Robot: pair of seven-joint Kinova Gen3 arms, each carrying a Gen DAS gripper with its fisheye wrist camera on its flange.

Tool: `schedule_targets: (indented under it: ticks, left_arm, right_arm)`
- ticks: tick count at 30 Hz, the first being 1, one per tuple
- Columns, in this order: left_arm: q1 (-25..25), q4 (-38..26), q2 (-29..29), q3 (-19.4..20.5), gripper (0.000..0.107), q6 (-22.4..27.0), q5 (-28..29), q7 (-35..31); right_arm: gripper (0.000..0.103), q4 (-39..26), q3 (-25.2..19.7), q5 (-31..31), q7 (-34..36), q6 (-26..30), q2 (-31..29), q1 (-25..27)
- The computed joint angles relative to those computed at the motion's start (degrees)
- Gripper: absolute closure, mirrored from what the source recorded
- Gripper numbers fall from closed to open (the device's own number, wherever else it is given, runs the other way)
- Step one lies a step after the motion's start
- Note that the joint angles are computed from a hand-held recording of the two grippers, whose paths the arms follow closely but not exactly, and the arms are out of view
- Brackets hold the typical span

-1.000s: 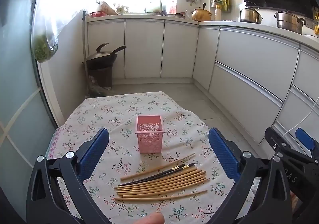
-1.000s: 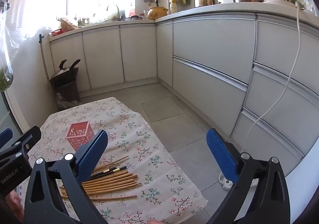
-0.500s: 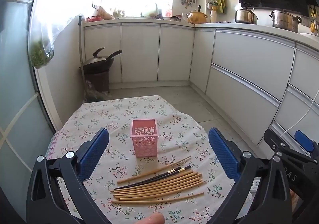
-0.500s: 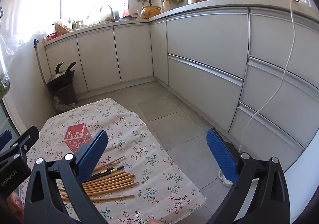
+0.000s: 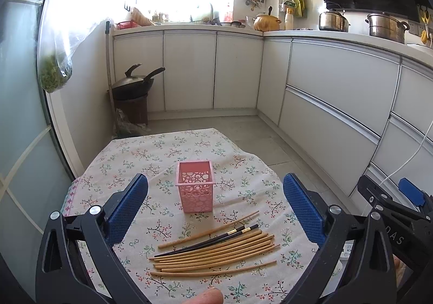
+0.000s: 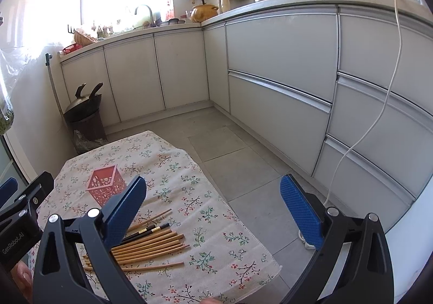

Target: Organize utensils

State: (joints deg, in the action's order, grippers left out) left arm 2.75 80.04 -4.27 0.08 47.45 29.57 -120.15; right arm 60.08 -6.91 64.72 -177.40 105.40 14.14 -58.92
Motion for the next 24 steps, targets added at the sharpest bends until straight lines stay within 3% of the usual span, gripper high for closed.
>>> schedule_targets:
  ticks: [24]
  left_arm:
    - [-0.10, 0.24, 0.12, -0.25, 0.012, -0.36, 0.61, -0.78]
  right_arm:
    - [0.006, 0.56, -0.01, -0.45, -0.14, -0.53, 0.00, 0.26]
